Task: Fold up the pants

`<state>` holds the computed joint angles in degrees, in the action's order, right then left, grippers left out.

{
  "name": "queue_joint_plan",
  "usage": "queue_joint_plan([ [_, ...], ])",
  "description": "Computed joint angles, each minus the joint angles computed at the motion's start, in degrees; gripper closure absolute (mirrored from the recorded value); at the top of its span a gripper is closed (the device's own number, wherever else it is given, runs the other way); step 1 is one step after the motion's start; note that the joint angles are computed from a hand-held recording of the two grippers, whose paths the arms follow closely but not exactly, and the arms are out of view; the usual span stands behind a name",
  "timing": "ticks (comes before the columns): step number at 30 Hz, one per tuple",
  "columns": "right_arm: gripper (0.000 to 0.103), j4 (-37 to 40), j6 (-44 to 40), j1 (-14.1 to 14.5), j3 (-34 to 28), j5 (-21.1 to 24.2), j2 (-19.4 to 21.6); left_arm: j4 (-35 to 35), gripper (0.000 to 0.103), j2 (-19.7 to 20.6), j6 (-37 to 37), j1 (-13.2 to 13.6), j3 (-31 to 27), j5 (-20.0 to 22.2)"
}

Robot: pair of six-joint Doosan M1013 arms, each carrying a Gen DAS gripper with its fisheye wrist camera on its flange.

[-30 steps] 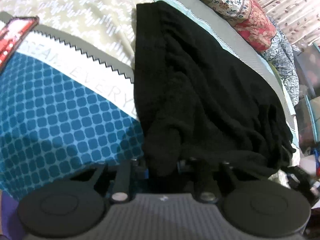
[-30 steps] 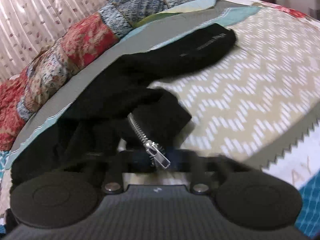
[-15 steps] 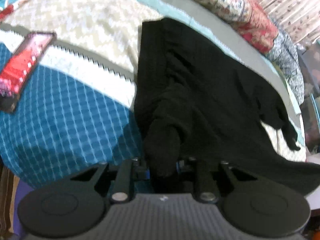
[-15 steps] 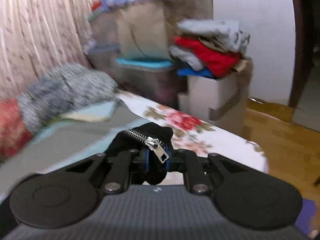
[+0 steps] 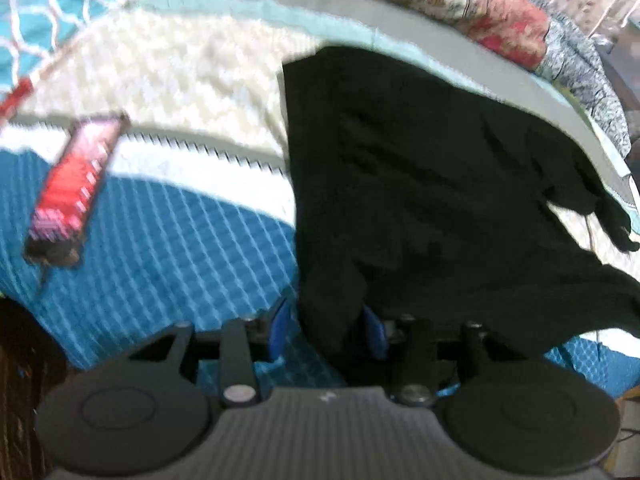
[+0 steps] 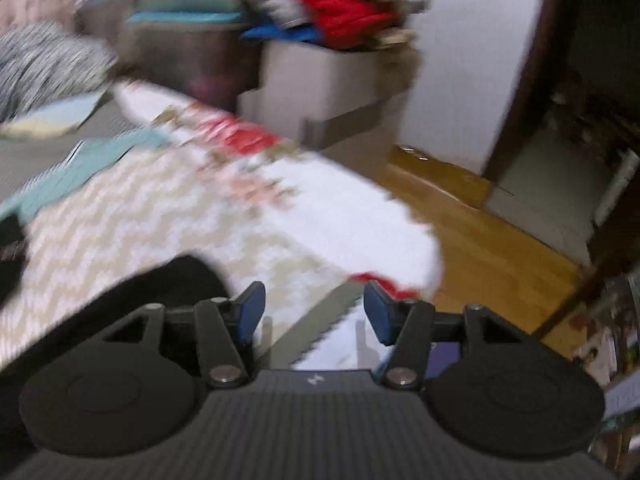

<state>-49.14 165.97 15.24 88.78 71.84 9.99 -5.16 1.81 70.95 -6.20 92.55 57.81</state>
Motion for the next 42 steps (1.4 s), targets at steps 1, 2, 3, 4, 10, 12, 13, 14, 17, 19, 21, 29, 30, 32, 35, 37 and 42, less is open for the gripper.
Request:
queue_joint_plan([
  [1, 0.046, -0.61, 2.18, -0.09, 0.15, 0.35, -0.53, 0.67, 0.062, -0.24, -0.07, 0.23, -0.09, -0.87],
  [2, 0.046, -0.98, 4.46, 0.1, -0.13, 0.99, -0.88, 3.14, 0.063, -0.25, -1.06, 0.24, -0.56, -1.76],
  [3, 0.046, -1.04, 7.24, 0.1, -0.03, -0.32, -1.68, 6.12, 0.063, 0.04, -1.99, 0.12, -1.2, -2.19],
  [4, 0.046, -0.69, 9.03, 0.14, 0.12, -2.97, -2.49, 9.24, 0.062, 0.65, -2.85, -0.13, -2.16, -2.29],
  [10, 0.046, 16.12, -5.19, -0.8, -5.76, -22.82, -1.14, 23.25, 0.058, 7.95, -1.39, -1.39, -10.59, -5.82],
  [12, 0.046, 24.84, -13.49, -1.14, -10.18, -24.61, 2.09, 26.73, 0.054, 11.24, 0.44, -1.97, -13.88, -7.23],
  [13, 0.045, 29.76, -17.32, -1.42, -12.96, -24.05, 4.24, 28.16, 0.053, 12.44, 0.97, -2.57, -15.15, -7.66],
  [14, 0.044, 33.81, -20.03, -1.78, -15.71, -22.92, 6.46, 29.66, 0.051, 13.71, 1.48, -3.07, -16.36, -8.24],
  [17, 0.044, 42.22, -23.75, -2.77, -23.92, -16.5, 13.25, 35.04, 0.042, 17.05, 4.9, -4.42, -18.09, -12.17],
  [19, 0.044, 44.68, -21.57, -3.47, -27.79, -12.99, 16.45, 36.83, 0.033, 18.66, 9.09, -4.96, -18.39, -14.75],
  [21, 0.043, 45.44, -18.24, -3.93, -30.59, -10.82, 18.91, 36.46, 0.022, 19.82, 12.92, -5.08, -18.38, -16.63],
  [29, 0.031, 44.34, -11.22, -5.03, -42.62, 2.15, 28.02, 24.29, 0.068, 23.76, 26.46, -3.67, -20.04, -15.13],
  [30, 0.031, 43.47, -10.98, -4.75, -43.48, 2.92, 28.57, 21.66, 0.077, 23.77, 28.15, -3.46, -19.98, -14.51],
  [32, 0.047, 41.1, -12.45, -3.9, -45.91, 5.36, 29.95, 23.41, 0.087, 23.11, 27.44, -3.94, -18.83, -15.85],
  [35, 0.1, 41.28, -16.81, -3.47, -44.31, 4.08, 28.91, 22.46, 0.091, 21.65, 26.63, -4.0, -17.67, -16.57],
  [37, 0.1, 40.3, -15.13, -3.46, -40.49, 0.58, 26.38, 20.96, 0.092, 20.24, 26.17, -3.69, -17.06, -17.72],
  [42, 0.1, 37.0, -12.88, -3.17, -34.48, -5.97, 20.7, 14.63, 0.092, 14.07, 26.41, -2.83, -13.6, -23.01],
])
